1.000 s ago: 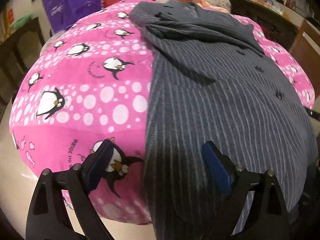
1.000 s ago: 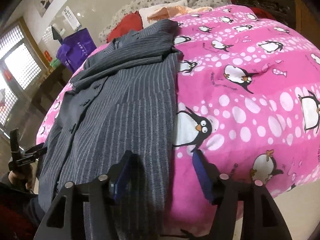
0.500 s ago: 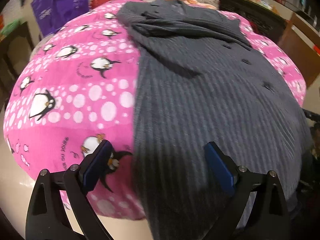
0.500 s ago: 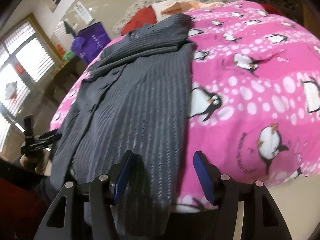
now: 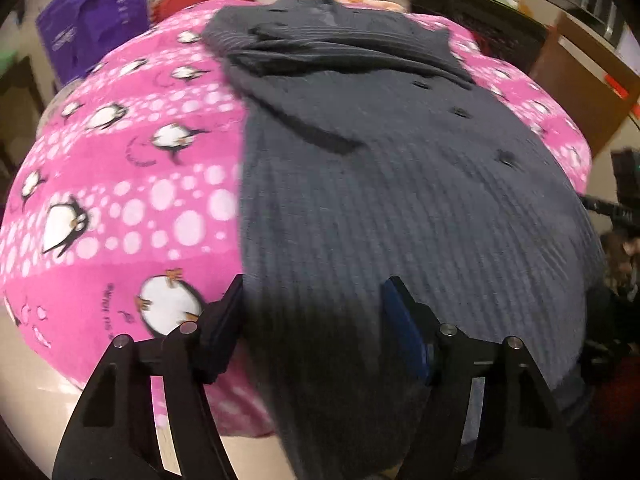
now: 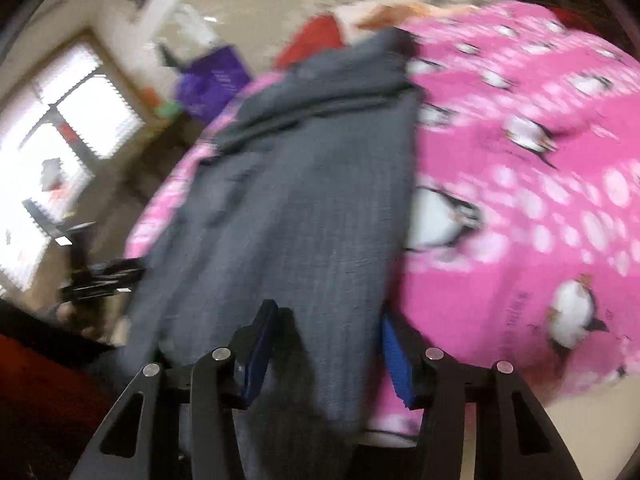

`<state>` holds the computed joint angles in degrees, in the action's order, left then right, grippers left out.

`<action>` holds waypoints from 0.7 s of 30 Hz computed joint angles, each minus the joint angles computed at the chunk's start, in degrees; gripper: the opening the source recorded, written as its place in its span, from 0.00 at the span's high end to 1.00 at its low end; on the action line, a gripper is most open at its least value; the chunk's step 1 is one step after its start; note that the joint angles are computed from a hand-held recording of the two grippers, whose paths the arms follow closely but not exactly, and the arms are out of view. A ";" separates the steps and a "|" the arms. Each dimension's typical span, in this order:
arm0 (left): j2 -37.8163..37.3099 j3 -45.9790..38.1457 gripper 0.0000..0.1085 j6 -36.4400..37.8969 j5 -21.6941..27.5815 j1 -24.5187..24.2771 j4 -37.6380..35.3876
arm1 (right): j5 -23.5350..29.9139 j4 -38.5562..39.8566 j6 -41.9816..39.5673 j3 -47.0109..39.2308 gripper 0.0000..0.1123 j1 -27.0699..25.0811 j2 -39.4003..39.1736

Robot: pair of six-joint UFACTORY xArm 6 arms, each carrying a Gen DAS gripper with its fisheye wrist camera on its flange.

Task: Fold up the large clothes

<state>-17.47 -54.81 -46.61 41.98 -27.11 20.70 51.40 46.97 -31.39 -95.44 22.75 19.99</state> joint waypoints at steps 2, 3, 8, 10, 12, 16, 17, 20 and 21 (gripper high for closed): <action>-0.91 1.49 0.37 -1.19 -2.35 1.12 -1.74 | 4.38 4.42 -1.54 -1.96 0.59 -0.87 1.07; -1.11 1.87 0.38 0.64 -3.67 1.12 -4.22 | 5.22 6.85 -4.49 -1.71 0.59 -0.80 0.71; -1.58 2.36 0.38 6.65 -5.85 0.40 -8.27 | 5.14 5.69 0.32 -3.69 0.59 -1.16 3.31; -2.03 2.83 0.39 2.27 -4.78 1.24 -5.68 | 9.32 10.06 -2.91 -4.36 0.59 -1.81 3.39; -2.86 4.27 0.39 2.90 -7.36 1.45 -8.82 | 7.64 5.02 -3.06 -4.20 0.59 -0.57 2.92; -1.00 1.50 0.39 8.55 -5.27 -0.94 -9.63 | 11.09 8.28 -1.30 -5.47 0.59 -1.72 4.66; -0.87 1.42 0.39 8.31 -5.13 -0.50 -9.45 | 12.35 8.29 -2.54 -6.19 0.59 -1.66 4.93; -0.72 2.26 0.39 6.25 -7.37 1.42 -11.34 | 9.95 5.64 -2.60 -7.36 0.59 -0.60 5.40; -0.17 1.68 0.39 8.58 -8.13 1.16 -13.81 | 8.70 6.71 -2.28 -7.31 0.60 -0.54 5.55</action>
